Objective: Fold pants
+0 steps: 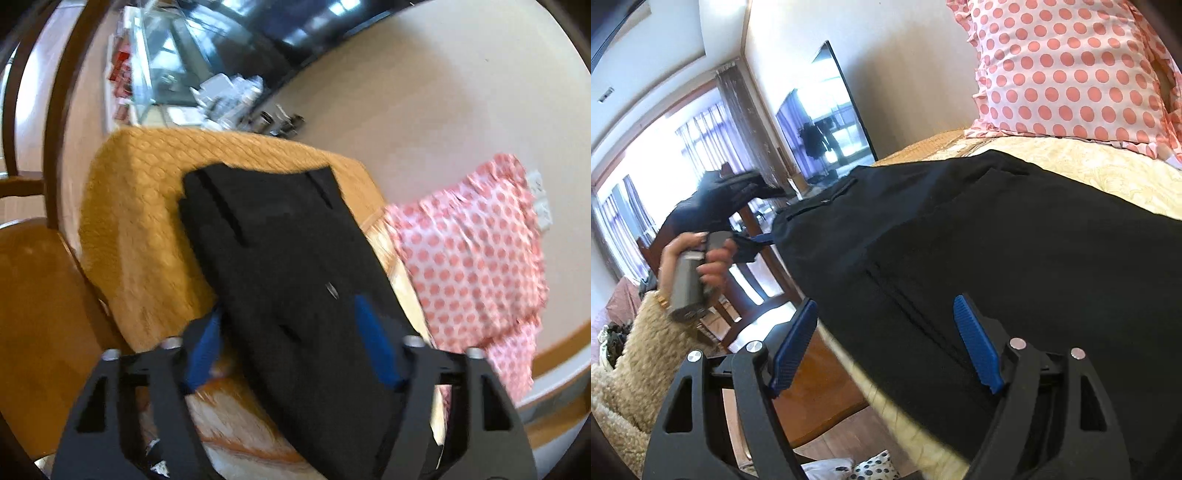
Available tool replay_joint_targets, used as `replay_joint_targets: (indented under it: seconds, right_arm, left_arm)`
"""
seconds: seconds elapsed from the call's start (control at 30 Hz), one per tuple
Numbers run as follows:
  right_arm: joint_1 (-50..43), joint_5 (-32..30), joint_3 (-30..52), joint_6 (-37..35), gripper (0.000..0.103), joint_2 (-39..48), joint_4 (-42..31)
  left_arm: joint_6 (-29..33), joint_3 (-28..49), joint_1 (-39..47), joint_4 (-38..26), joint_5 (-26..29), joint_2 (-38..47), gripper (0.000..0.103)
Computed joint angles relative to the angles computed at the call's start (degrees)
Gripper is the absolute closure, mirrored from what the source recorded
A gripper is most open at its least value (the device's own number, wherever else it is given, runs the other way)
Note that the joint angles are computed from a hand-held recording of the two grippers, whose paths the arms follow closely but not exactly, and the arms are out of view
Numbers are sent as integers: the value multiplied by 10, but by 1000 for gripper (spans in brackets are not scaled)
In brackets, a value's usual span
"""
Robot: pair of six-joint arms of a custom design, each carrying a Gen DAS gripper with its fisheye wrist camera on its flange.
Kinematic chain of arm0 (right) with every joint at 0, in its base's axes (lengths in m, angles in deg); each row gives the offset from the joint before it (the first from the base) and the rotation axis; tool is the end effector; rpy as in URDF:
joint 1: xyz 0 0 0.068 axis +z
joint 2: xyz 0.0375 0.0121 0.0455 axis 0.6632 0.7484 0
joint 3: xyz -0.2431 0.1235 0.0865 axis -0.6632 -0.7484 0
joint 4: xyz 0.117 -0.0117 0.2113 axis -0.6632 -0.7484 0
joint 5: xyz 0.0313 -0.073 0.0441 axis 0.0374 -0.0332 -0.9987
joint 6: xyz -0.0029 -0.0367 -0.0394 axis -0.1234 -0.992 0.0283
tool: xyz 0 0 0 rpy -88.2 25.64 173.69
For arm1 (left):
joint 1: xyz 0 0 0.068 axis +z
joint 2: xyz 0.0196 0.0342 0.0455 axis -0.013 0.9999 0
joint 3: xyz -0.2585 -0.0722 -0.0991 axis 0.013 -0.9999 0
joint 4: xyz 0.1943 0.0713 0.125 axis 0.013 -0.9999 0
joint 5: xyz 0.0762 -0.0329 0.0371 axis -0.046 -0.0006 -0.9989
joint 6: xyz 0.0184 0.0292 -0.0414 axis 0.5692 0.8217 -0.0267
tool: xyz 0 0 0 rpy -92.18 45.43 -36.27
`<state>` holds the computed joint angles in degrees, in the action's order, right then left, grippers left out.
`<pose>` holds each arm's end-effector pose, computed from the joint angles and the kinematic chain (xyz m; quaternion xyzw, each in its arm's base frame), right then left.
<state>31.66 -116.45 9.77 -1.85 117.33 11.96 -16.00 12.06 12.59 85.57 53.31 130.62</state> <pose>0.3860 -0.0356 0.0624 -0.4116 0.7571 0.4057 0.3046 0.2132 0.0513 0.0799 -0.5516 0.6978 -0.1823 0.4190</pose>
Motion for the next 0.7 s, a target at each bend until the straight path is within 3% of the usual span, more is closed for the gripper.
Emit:
replay_joint_targets:
  seconds: [0.03,0.1,0.17,0.23,0.37,0.47,0.53,0.6,0.7]
  right_arm:
    - [-12,-9,14,-37,25,8,-42]
    - [-37,-21,38,-113,25,21,-119]
    - [-64,-30,63,-185,25,35,-188]
    - [-104,-44,108,-260,21,60,-276]
    - [-180,-83,235,-322,20,125,-421]
    - [-233,-122,327,-294,20,166,-471]
    - [-259,-145,368,-234,19,181,-457]
    - [-284,-163,379,-115,19,179,-374]
    - [-313,-171,376,68,19,175,-227]
  left_arm:
    - [2,9,5,-22,-9,-1,75]
    - [7,19,1,-47,-28,-6,87]
    - [14,30,-32,-104,-80,-47,91]
    - [39,71,-99,-231,-177,-128,92]
    - [117,204,-239,-416,-305,-195,93]
    - [228,359,-363,-480,-341,-142,93]
    - [302,446,-430,-488,-336,-83,93]
    - [366,526,-487,-492,-310,-12,92]
    - [407,643,-544,-545,-222,109,92]
